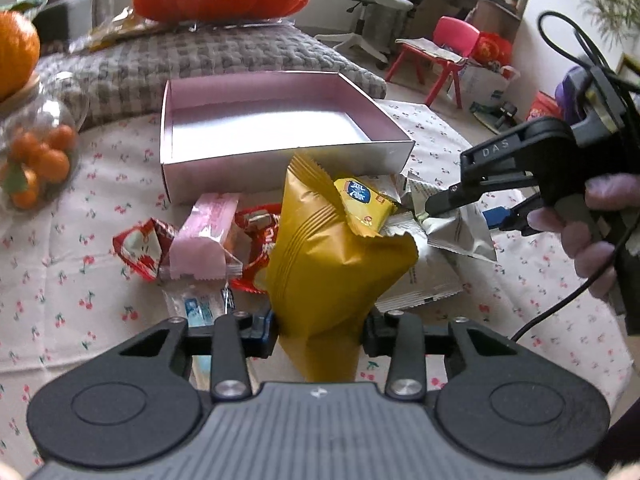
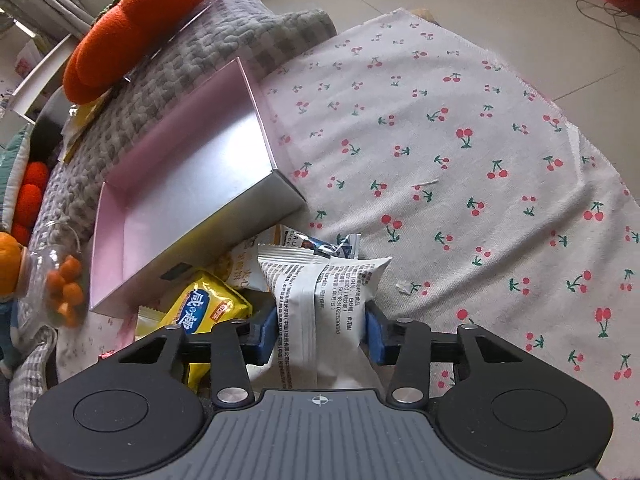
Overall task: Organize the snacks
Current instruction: 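Carry both snacks into the pink-lined box and open both tools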
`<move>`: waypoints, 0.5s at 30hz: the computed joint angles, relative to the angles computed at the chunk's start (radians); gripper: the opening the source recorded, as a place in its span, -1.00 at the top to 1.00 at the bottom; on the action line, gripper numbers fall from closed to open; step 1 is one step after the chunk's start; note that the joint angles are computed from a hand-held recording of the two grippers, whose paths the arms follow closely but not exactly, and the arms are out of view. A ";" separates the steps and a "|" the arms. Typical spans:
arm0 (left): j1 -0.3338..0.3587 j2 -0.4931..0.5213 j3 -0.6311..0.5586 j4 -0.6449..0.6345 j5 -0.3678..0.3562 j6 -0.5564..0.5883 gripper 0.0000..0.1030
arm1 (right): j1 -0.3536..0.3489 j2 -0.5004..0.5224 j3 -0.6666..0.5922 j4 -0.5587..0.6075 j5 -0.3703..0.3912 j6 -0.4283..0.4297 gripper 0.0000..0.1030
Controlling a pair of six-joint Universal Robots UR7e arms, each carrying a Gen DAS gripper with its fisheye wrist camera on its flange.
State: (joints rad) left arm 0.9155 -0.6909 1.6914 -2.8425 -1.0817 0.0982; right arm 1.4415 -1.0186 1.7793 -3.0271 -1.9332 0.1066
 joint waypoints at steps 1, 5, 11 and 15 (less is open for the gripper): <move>0.003 -0.002 -0.003 0.007 -0.009 -0.015 0.31 | 0.000 -0.003 0.003 -0.001 0.001 -0.001 0.17; 0.015 -0.016 -0.010 0.029 -0.043 -0.071 0.32 | -0.001 -0.013 0.011 -0.002 0.016 -0.007 0.18; 0.026 -0.033 -0.014 0.036 -0.079 -0.123 0.34 | -0.006 -0.047 0.042 -0.026 0.071 -0.003 0.18; 0.027 -0.040 -0.021 0.041 -0.094 -0.160 0.35 | -0.009 -0.070 0.061 -0.038 0.108 0.008 0.18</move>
